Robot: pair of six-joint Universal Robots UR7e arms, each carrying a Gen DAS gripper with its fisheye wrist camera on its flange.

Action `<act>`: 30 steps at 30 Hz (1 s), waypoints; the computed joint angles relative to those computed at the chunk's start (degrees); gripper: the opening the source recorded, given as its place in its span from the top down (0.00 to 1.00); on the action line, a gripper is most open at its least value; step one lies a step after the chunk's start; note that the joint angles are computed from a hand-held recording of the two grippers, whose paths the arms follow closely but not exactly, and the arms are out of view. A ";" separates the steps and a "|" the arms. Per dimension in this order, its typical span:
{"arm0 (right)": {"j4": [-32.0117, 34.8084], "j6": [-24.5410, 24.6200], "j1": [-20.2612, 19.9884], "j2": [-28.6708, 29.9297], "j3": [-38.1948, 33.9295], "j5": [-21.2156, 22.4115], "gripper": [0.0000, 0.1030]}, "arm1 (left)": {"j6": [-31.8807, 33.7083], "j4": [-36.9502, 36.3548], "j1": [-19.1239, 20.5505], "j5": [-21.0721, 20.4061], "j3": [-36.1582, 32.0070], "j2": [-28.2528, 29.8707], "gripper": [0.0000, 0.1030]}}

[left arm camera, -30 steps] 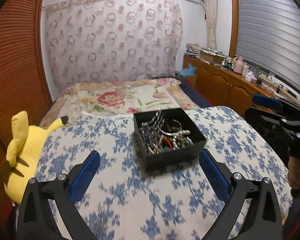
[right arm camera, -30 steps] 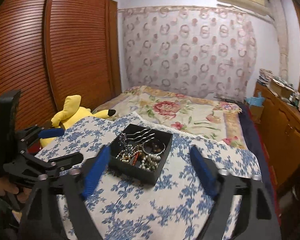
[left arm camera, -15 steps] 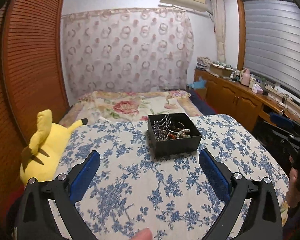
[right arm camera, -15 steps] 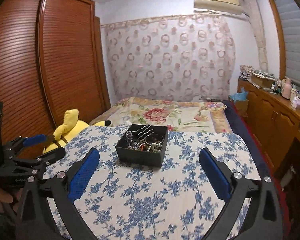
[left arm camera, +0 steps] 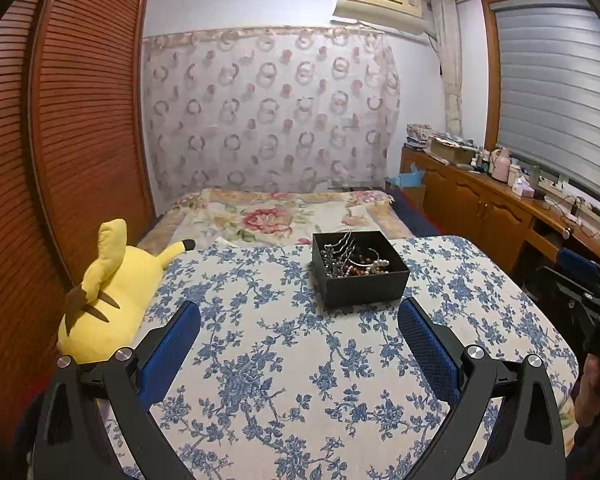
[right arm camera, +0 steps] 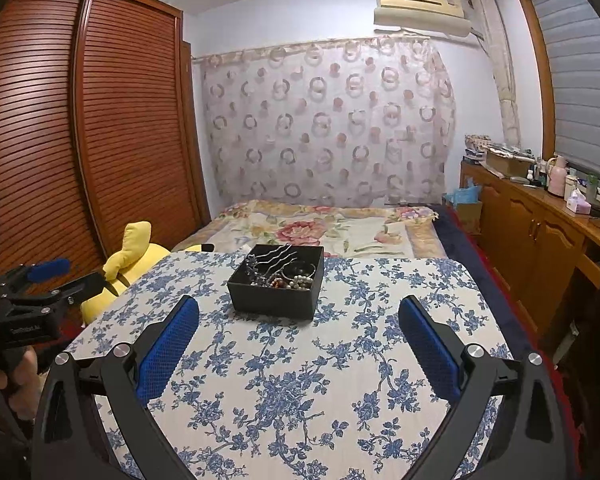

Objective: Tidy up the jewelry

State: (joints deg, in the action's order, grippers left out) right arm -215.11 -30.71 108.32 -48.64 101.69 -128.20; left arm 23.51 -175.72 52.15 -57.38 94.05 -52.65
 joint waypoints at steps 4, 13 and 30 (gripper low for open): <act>-0.86 -0.23 0.02 0.20 -0.08 -0.59 0.02 | 0.40 -0.30 -0.06 0.00 0.25 -0.12 0.07; -1.24 0.03 -0.23 0.55 -0.48 -1.17 0.02 | 0.21 -0.05 -0.26 -0.37 0.60 -0.29 0.07; -2.10 -0.09 -0.38 0.58 -0.42 -1.60 0.02 | 0.07 -0.60 -0.52 -0.88 0.88 -0.43 0.07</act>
State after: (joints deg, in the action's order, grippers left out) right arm -217.21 -30.80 107.94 -48.06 101.27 -129.80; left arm 23.57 -176.32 51.62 -58.26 94.93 -53.08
